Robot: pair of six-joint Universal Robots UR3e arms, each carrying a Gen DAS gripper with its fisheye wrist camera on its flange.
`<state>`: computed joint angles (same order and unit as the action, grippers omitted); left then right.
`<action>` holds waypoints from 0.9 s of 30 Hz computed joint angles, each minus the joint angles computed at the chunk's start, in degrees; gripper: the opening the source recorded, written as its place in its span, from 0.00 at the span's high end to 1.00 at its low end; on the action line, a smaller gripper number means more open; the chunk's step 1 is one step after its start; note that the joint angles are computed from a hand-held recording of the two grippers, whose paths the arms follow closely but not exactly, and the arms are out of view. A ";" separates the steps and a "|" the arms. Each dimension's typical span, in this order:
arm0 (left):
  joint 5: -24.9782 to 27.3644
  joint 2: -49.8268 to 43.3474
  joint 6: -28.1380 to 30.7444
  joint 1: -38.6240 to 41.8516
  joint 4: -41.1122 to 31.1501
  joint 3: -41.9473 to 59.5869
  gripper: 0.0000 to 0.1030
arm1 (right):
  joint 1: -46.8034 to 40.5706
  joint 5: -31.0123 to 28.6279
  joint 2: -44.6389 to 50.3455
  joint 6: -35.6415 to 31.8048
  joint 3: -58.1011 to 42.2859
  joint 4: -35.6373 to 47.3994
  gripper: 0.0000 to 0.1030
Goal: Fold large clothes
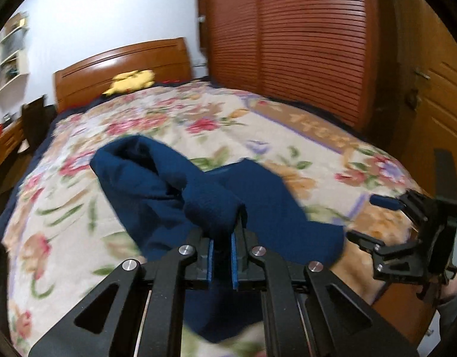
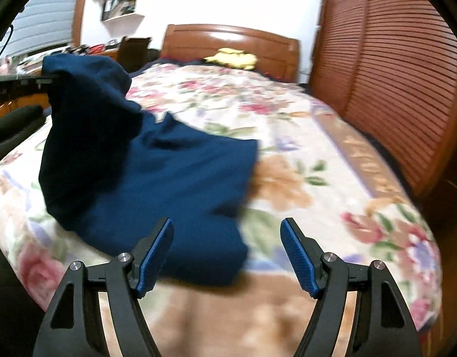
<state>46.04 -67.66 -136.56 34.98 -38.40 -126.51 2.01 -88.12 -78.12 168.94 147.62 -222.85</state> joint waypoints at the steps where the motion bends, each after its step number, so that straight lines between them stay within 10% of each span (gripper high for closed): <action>1: -0.14 0.18 -0.39 -1.81 -0.14 -0.71 0.92 | -2.28 1.47 -1.28 -0.51 1.97 -0.86 0.27; 13: -3.38 1.72 5.44 0.70 -12.30 -4.76 0.80 | -4.92 3.92 2.11 0.79 6.24 -7.38 0.26; 20: -13.00 17.54 38.00 21.43 -61.62 4.21 0.26 | -2.47 6.29 -0.10 1.95 5.75 -6.49 0.26; 27: -13.60 20.58 58.67 39.31 -82.89 8.65 0.22 | 1.41 8.05 -5.36 3.37 1.42 0.48 0.27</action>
<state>32.44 -47.09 -77.90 74.30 -121.29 -117.86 3.42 -80.07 -83.49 172.31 149.03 -222.38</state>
